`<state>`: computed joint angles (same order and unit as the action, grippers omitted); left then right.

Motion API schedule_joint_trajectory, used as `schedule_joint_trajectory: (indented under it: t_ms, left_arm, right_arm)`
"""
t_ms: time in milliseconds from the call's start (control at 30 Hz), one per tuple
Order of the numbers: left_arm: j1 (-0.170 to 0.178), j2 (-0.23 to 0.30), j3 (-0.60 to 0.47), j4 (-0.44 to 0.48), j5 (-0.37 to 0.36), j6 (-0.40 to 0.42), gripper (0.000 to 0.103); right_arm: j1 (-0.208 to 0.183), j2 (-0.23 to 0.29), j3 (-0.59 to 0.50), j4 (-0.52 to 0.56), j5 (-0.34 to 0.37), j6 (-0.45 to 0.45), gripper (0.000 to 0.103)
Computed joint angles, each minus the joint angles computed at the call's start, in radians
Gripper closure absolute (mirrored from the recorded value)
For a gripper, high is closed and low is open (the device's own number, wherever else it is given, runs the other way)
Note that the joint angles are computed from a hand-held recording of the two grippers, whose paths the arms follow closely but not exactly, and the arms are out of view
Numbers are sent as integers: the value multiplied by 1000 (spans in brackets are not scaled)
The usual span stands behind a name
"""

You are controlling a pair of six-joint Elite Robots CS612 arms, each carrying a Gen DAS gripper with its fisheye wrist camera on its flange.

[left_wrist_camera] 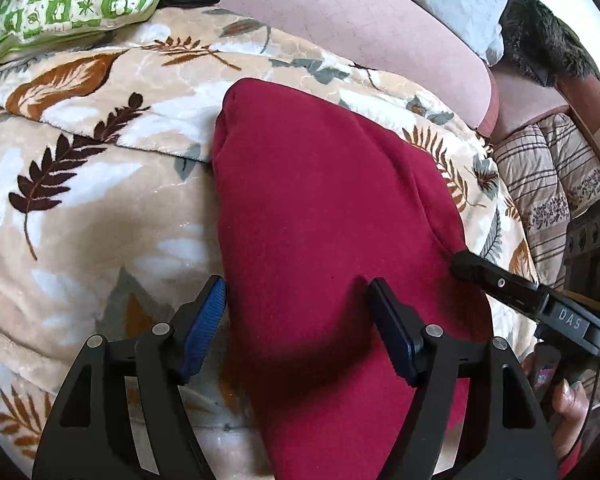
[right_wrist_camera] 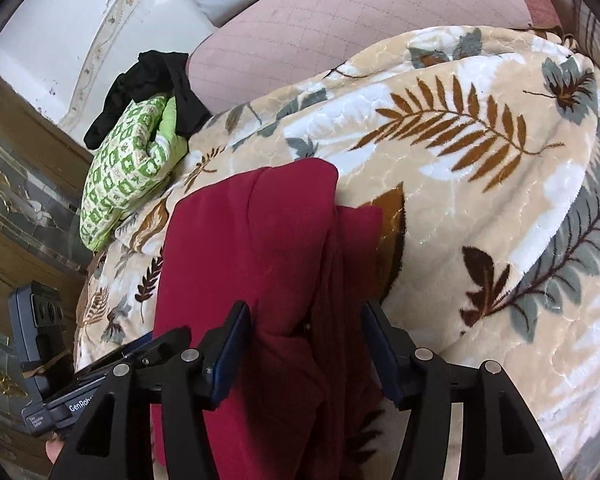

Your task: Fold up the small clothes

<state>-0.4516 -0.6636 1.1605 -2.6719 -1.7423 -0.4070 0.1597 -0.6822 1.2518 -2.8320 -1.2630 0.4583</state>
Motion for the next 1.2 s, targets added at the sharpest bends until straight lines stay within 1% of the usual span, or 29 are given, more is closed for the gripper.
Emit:
schedule_joint_trajectory:
  t_ms: [67,167,233,400,467,600,667,700,733,767,833,900,933,1000,1100,1200]
  left_arm:
    - [1,5,-5,3,-5,-1,29]
    - [3,14,-17,11,-16,-2,26]
    - [6,22,-29,24,-29,-1,25]
    - [7,32,-40,29,-41,2,21]
    - [8,36,-43,30,-53,-6,19]
    - [16,50,-57,33,-100,-38,19]
    - [19,56,-59,17,-125,-56,19]
    - [18,56,-57,9,-128,-55,20]
    - [16,54,-52,1,-121,-47,21]
    - [14,52,-49,-1,-116,-40,25]
    - [10,39,-33,-19,-103,-19,34]
    - [12,27,-19,-31,-112,-4,49]
    - [16,16,-9,-33,-131,-2,51]
    - [21,-7,19,-40,-149,-6,52]
    - [24,-62,95,-57,-144,18,52]
    - [29,-119,187,-80,-137,22,52]
  right_arm:
    - [-1,2,-1,15,0,-2,40]
    - [-9,11,0,3,32,27,39]
    - [-10,17,-1,-3,42,37,34]
    - [-14,40,-23,0,92,49,32]
    - [-12,45,-26,-5,93,46,29]
    - [-7,55,-37,-16,85,38,26]
    - [-5,56,-37,-26,79,29,25]
    - [-3,55,-35,-30,70,22,26]
    - [-2,53,-31,-34,65,19,31]
    - [-1,51,-28,-36,61,19,35]
    - [2,43,-19,-49,52,15,47]
    - [8,28,-7,-54,38,1,52]
    - [11,20,0,-64,38,-4,53]
    - [15,3,19,-97,52,-2,54]
    - [25,-22,47,-120,81,8,54]
    - [40,-44,80,-122,116,21,54]
